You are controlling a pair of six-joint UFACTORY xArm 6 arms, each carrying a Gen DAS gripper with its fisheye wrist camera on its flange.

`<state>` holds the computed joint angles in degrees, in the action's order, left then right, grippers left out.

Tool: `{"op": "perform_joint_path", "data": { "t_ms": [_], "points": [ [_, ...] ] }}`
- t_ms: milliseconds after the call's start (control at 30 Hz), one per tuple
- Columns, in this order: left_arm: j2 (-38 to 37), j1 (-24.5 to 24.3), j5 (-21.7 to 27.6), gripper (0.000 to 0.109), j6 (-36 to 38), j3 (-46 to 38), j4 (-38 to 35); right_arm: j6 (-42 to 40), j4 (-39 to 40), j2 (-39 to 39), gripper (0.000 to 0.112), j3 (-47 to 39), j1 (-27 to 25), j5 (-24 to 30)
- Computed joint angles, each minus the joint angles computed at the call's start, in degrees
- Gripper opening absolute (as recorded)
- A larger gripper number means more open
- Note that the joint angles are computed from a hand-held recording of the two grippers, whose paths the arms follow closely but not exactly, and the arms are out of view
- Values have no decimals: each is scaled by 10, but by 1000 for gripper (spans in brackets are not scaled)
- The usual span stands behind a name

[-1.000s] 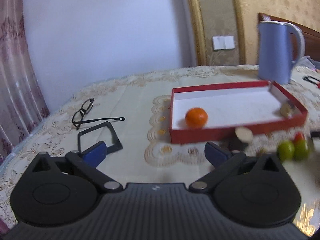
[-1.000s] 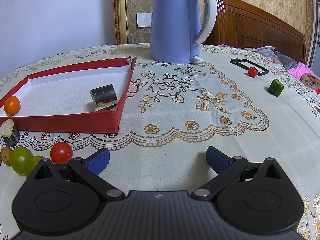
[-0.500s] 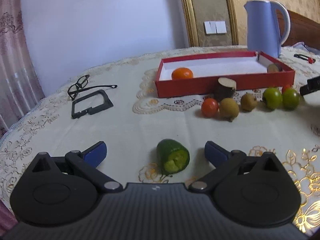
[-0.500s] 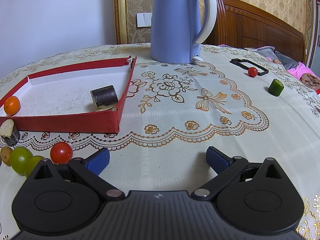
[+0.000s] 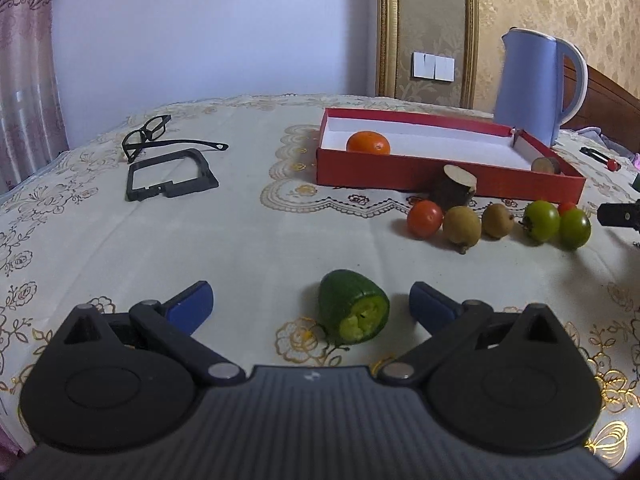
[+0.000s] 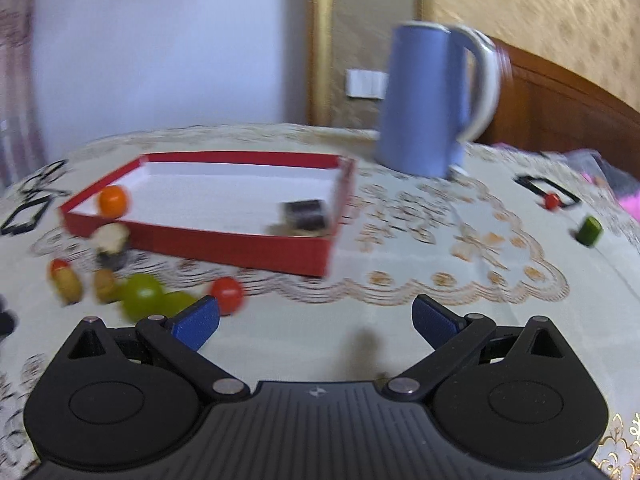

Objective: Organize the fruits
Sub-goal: 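Move the right gripper to the green tomato and grasp it, then carry the green tomato into the red box and release it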

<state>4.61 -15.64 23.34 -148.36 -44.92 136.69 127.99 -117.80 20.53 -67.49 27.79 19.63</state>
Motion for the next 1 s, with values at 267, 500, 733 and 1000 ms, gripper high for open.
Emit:
{"op": "perform_joint_path", "data": {
  "t_ms": [267,500,733,1000],
  "points": [
    [-1,0,0,103,-4,0,5,-31,5,38,67,-57,17,-65],
    [-1,-1,4,103,-12,2,13,-32,15,73,49,-96,11,-109],
    [0,1,1,103,-13,0,15,24,-40,74,34,-99,10,-115],
    [0,1,1,103,-13,0,15,86,-106,45,34,-88,14,-91]
  ]
}}
